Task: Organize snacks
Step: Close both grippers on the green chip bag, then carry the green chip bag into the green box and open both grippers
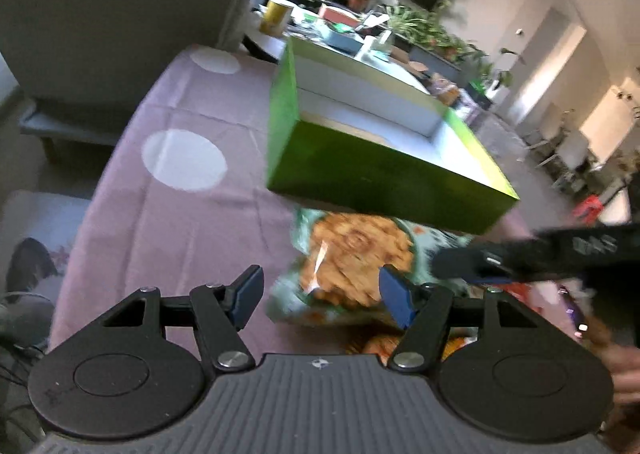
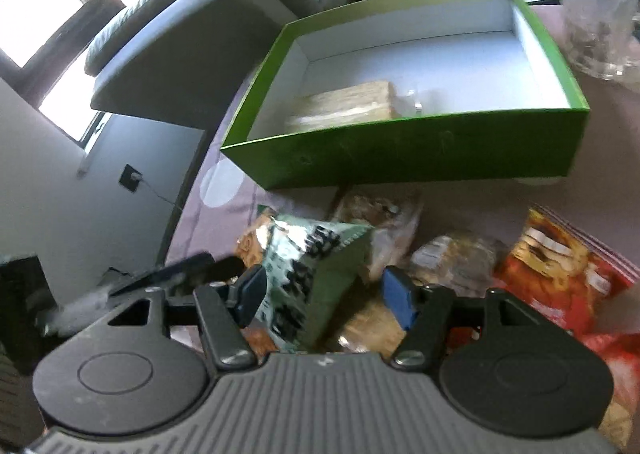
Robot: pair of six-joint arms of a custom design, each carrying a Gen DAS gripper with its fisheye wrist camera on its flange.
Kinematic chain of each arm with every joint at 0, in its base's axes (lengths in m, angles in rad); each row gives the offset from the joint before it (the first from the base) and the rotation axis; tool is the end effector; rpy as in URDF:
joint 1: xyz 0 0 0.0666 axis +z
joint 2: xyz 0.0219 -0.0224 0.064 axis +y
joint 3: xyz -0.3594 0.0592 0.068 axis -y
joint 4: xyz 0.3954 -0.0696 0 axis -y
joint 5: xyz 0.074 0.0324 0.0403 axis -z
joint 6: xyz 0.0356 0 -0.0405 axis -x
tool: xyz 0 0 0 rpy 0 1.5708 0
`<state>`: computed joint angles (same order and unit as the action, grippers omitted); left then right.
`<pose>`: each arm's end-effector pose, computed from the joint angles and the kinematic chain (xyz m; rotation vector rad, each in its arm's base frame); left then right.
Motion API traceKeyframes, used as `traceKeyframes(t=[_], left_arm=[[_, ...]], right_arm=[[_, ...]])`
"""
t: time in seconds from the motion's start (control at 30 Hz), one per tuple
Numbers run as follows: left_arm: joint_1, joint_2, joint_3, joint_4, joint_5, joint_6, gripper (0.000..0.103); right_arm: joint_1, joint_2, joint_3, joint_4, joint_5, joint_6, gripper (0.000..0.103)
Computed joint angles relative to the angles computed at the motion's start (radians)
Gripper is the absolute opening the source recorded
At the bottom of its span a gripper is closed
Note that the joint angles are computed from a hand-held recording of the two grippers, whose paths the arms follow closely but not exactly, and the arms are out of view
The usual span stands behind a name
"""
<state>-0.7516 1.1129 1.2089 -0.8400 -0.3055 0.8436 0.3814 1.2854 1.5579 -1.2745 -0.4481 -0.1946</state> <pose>0.2970 -0.2635 0.4477 -0.2626 2.3048 -0.4778 0.3877 0.1717 0.5115 -0.4171 2.5860 0.7880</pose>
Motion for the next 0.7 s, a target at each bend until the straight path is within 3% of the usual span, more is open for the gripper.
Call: traceKeyframes(t=[0.17, 0.27, 0.33, 0.47, 0.5, 0.53, 0.57, 0.7], left_arm=[[-0.014, 0.003, 0.005, -0.027, -0.035, -0.012, 0.065], [-0.011, 0.006, 0.009, -0.041, -0.064, -0.007, 0.078], [-0.001, 0.008, 0.004, -0.025, -0.052, -0.012, 0.083], [0.019, 0.022, -0.011, 0.026, 0.014, -0.016, 0.084], [0.019, 0.024, -0.013, 0.037, 0.025, -0.02, 0.081], [0.019, 0.021, -0.022, 0.058, 0.044, -0.028, 0.068], [0.02, 0.014, -0.033, 0.085, 0.069, -0.03, 0.068], [-0.02, 0.018, 0.004, 0.046, -0.01, -0.052, 0.053]], right_arm=[[0.046, 0.016, 0.007, 0.006, 0.046, 0.045, 0.076], [0.054, 0.012, 0.005, 0.018, 0.068, 0.072, 0.074], [0.056, 0.011, 0.006, 0.032, 0.074, 0.083, 0.072], [0.072, 0.021, 0.013, 0.045, 0.102, 0.122, 0.071], [0.075, 0.024, 0.014, 0.044, 0.111, 0.129, 0.071], [0.077, 0.025, 0.013, 0.049, 0.122, 0.132, 0.071], [0.075, 0.023, 0.008, 0.055, 0.117, 0.136, 0.071], [0.075, 0.006, -0.006, 0.075, 0.109, 0.158, 0.066]])
